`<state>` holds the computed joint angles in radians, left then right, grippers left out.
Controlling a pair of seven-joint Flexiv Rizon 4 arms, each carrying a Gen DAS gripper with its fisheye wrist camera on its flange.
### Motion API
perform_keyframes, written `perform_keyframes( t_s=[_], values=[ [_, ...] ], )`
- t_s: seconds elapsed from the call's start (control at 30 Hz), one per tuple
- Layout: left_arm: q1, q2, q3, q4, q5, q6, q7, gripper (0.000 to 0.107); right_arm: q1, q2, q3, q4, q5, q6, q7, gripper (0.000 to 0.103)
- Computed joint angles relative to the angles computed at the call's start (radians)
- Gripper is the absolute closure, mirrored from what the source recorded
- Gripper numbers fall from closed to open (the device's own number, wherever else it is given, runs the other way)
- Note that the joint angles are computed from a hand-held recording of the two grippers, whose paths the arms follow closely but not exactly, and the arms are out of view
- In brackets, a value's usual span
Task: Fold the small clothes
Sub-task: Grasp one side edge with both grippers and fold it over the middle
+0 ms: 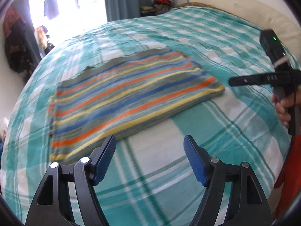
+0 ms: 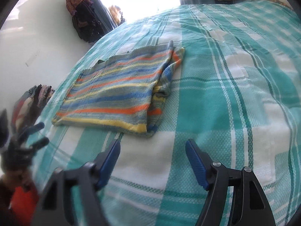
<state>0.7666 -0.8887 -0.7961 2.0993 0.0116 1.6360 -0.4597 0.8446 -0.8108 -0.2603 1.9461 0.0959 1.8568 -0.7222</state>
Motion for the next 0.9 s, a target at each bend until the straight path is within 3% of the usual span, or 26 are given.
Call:
perform_keyframes(
  t_s=[0.07,0.13,0.17,0.2,0.27,0.3,0.33,0.4,0.43,0.47,0.53,0.57,0.67,0.77,0.83,0.9],
  values=[
    [-0.133,-0.011,0.038,-0.018,-0.085,0.021,0.117,0.038,-0.140,-0.001,0.118,-0.069,0.023,-0.021,-0.064,0.032],
    [-0.272,-0.033,0.135,-0.094,0.031,0.039,0.042,0.038,-0.279,-0.027,0.273,-0.213,0.201,-0.103,-0.278,0.032],
    [-0.342,-0.043,0.191,-0.137,0.096,0.060,-0.008,0.038,-0.349,-0.047,0.336,-0.265,0.213,-0.133,-0.322,0.032],
    [-0.412,-0.053,0.241,-0.164,0.106,0.113,-0.021,0.034,-0.419,-0.074,0.394,-0.301,0.160,-0.148,-0.306,0.032],
    [-0.510,-0.073,0.298,-0.196,0.051,0.200,-0.004,0.030,-0.539,-0.137,0.461,-0.331,-0.120,-0.134,-0.097,0.032],
    [-0.520,-0.077,0.301,-0.212,0.052,0.186,-0.020,0.035,-0.591,-0.173,0.495,-0.362,-0.227,-0.139,-0.020,0.032],
    [-0.508,-0.084,0.282,-0.219,0.059,0.166,-0.032,0.060,-0.617,-0.202,0.516,-0.400,-0.268,-0.153,0.010,0.032],
    [-0.539,-0.085,0.313,-0.228,0.074,0.189,-0.055,0.099,-0.667,-0.268,0.583,-0.497,-0.299,-0.195,-0.007,0.032],
    [-0.536,-0.091,0.311,-0.224,0.092,0.212,-0.055,0.100,-0.692,-0.302,0.627,-0.550,-0.317,-0.230,-0.026,0.032],
    [-0.512,-0.101,0.288,-0.218,0.118,0.224,-0.058,0.101,-0.703,-0.331,0.656,-0.602,-0.325,-0.269,-0.044,0.034],
    [-0.426,-0.112,0.206,-0.198,0.155,0.203,-0.074,0.102,-0.696,-0.369,0.668,-0.688,-0.314,-0.332,-0.057,0.058],
    [-0.372,-0.116,0.154,-0.184,0.159,0.184,-0.089,0.102,-0.670,-0.366,0.633,-0.712,-0.297,-0.368,-0.033,0.095],
    [-0.192,-0.123,-0.006,-0.137,0.125,0.114,-0.153,0.102,-0.593,-0.327,0.538,-0.727,-0.284,-0.381,-0.027,0.094],
    [-0.008,-0.143,-0.148,-0.103,0.048,0.024,-0.218,0.102,-0.542,-0.307,0.536,-0.777,-0.297,-0.379,-0.099,0.094],
    [0.073,-0.148,-0.191,-0.101,-0.011,-0.020,-0.265,0.102,-0.468,-0.323,0.511,-0.895,-0.207,-0.445,-0.216,0.093],
    [0.129,-0.152,-0.201,-0.121,-0.079,-0.074,-0.313,0.102,-0.449,-0.405,0.573,-1.058,-0.338,-0.534,-0.191,0.093]
  ],
)
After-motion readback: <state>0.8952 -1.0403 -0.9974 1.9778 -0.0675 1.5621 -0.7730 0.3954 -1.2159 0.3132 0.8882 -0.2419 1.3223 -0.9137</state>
